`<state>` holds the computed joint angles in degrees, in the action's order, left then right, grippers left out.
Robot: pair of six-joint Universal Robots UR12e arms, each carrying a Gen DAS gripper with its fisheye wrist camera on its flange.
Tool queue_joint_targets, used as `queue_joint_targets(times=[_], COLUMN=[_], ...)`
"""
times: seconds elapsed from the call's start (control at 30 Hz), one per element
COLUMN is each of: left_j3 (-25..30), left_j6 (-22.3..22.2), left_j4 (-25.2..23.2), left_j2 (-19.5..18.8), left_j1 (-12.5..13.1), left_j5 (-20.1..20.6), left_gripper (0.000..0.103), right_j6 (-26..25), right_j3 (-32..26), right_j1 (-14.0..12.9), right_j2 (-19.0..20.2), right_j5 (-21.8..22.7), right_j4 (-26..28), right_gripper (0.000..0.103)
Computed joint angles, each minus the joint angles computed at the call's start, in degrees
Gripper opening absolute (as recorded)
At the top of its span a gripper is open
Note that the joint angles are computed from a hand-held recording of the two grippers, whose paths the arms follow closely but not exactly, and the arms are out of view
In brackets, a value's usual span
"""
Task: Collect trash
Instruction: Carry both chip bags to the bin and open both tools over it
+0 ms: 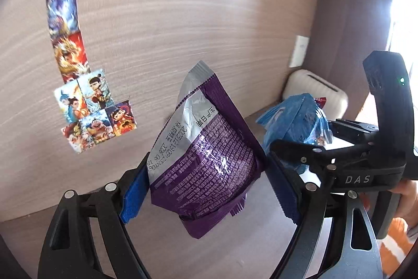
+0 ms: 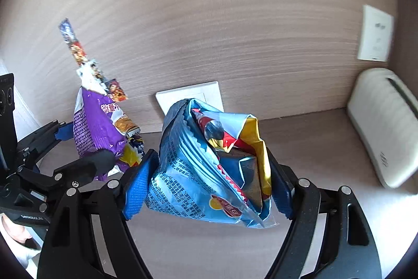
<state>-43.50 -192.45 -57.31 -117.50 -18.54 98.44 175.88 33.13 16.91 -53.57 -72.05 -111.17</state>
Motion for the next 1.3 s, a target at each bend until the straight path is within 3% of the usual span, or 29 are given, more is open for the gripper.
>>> queue_joint_targets(times=[0.3, 0.57, 1.0, 1.3], left_j3=[-5.24, -7.26, -0.58, 6.51], left_j6=[3.76, 7.87, 13.01, 12.35], left_j4=[3.64, 4.12, -0.98, -5.02], left_j2=[3.75, 4.66, -0.45, -6.08], left_j1=[-1.81, -3.8, -10.09, -16.64], left_j5=[-5.4, -12.56, -21.23, -22.19], left_gripper=[0.082, 0.082, 0.082, 0.082], right_j6=[5.39, 11.5, 19.99, 19.73], right_j3=[17.4, 25.89, 40.77, 49.6], right_j1=[0.01, -0.3, -4.46, -11.1], right_j2=[-11.53, -18.95, -31.64, -40.62], right_j5=[-5.92, -13.5, -21.18, -19.69], right_j4=[-8.9, -9.73, -8.52, -5.71], right_gripper=[0.079, 0.079, 0.079, 0.079])
